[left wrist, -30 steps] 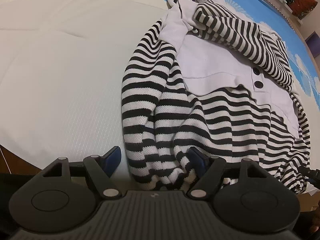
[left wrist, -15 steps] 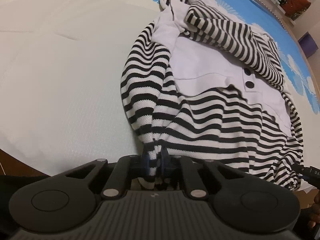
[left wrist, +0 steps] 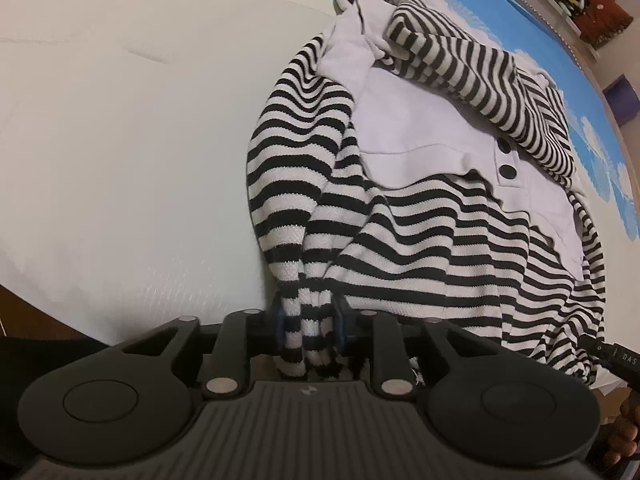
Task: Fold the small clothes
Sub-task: 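Grasp the striped hem with the left gripper while the right gripper grasps the hem beside it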
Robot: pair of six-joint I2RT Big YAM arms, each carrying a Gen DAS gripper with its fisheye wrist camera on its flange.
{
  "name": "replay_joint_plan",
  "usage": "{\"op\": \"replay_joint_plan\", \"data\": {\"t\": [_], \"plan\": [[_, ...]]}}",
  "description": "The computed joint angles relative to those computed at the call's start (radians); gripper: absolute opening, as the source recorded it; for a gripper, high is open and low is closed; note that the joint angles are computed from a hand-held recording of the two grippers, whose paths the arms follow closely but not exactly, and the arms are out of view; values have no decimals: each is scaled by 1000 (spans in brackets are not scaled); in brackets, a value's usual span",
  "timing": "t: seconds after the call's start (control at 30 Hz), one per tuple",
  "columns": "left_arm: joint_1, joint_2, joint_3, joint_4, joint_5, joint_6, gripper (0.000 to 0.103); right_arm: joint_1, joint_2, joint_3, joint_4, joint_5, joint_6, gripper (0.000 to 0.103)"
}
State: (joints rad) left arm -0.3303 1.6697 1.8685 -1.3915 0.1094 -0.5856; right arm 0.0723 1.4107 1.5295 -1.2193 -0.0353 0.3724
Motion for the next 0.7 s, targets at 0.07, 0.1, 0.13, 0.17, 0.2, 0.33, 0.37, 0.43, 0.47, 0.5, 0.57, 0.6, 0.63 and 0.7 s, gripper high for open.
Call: {"op": "replay_joint_plan", "data": {"t": [0.07,0.1,0.13,0.17,0.2,0.33,0.37,0.43,0.47,0.5,0.57,0.6,0.63,0.7], "plan": [[-2,-10,-10,20,2,1,9,-4,-5,-4,13,-22,-3,13],[-3,-15,-14,31,0,2,9,-7,-11,-8,25,-32,0,11],[-2,-22,-19,47,3,0,9,-10,-17,-10,37,-38,3,10],[0,-26,-20,58,7,-7,8,-14,-25,-14,54,-45,8,10],[3,-31,-18,68,12,-13,8,-21,-39,-21,84,-60,22,9],[9,-45,37,71,16,9,8,-48,-96,-34,171,-114,58,9],[11,-49,59,71,16,28,8,-58,-116,-32,193,-130,60,9],[15,-59,106,62,25,59,8,-87,-144,-16,214,-180,73,8],[19,-64,131,55,36,76,7,-104,-159,-4,221,-209,81,8],[22,-67,158,42,47,93,7,-117,-173,5,223,-228,83,8],[25,-74,226,-8,72,133,8,-138,-208,25,218,-265,81,8],[28,-79,253,-29,87,149,8,-148,-227,36,211,-286,82,8],[32,-91,277,-43,112,163,8,-158,-251,46,206,-307,86,8],[47,-113,297,-52,164,173,8,-172,-291,59,203,-337,88,8]]}}
